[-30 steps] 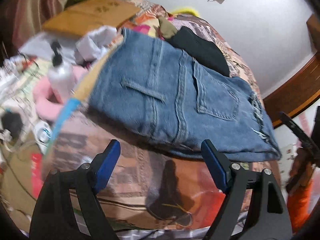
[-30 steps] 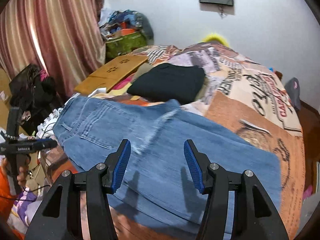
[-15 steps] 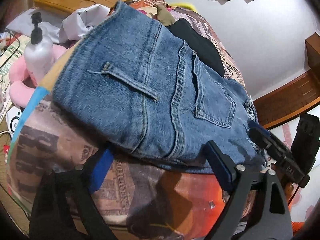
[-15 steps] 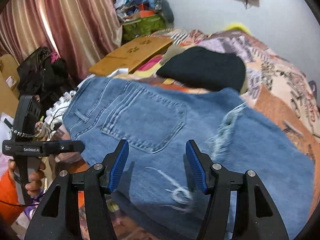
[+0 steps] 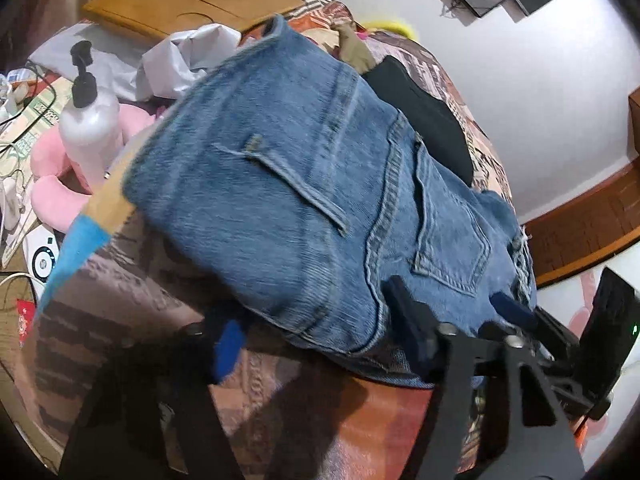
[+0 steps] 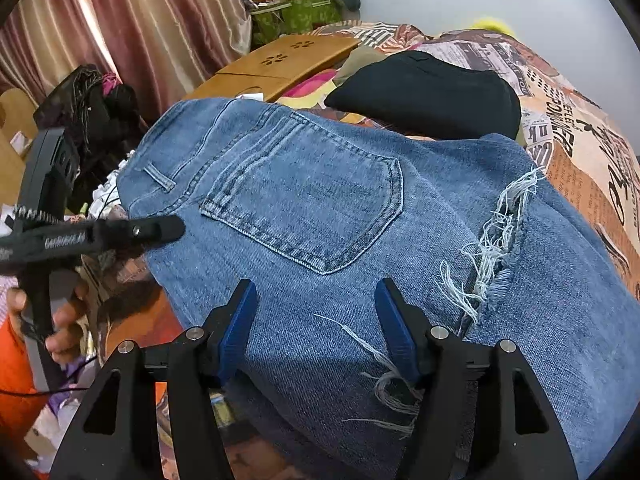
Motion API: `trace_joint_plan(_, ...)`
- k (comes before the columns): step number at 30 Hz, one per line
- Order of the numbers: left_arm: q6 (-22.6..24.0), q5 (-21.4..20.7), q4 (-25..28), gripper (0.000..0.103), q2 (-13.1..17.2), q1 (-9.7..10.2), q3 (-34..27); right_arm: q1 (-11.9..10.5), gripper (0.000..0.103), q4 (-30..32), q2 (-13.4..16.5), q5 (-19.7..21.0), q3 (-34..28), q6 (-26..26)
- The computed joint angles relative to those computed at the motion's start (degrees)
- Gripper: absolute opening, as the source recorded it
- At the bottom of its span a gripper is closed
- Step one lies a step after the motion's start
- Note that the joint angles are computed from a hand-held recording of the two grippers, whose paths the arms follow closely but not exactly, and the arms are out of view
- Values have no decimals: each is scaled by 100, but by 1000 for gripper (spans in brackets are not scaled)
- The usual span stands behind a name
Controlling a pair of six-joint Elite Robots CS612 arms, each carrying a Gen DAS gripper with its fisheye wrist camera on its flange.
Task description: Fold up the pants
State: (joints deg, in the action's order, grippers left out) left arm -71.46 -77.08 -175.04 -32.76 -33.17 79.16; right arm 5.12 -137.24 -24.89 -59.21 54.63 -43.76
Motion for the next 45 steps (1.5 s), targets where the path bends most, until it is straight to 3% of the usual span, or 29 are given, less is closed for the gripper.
trace_joint_plan(3,100,56,138,49,-35,-17,-9,10,60,-48,-14,-42,40,-46)
trace_joint_plan(7,560,582,718,41,-139,-150,-112,-4,59,39,12,43,-30,-4)
trace_joint_plan(13,919,1301,1269,35,-219,-286,-302,-165,58,230,-3,720,-145,482)
trace_joint_plan(17,1208,1737,1383,32,-259,-345,-423,-352,58,-461,-110,999,7,1000)
trace_joint_plan(19,1366,1803,1325,30,-258,-347,-480,-424,58,-937,-154,872,115,1243)
trace_joint_plan(23,1630,1979,1232,26,-277,-355,-599,-561,58,-1910,-208,113,318,1613)
trace_joint_plan(30,2417,2611,1411,19,-182,-476,-1144,-826,58,-1669,-16,-560,51,2227)
trace_joint_plan(35,2844,2652,1493,19,-66,-515,-1610,-951,58,-1286,67,-572,12,2290)
trace_joint_plan(39,3338,2763,1704,18,125,-585,-2179,-1047,59,-1426,66,-197,149,2382)
trace_joint_plan(45,4033,2562,1700,16,458,-658,-3053,-1120,60,-1437,113,197,141,2340)
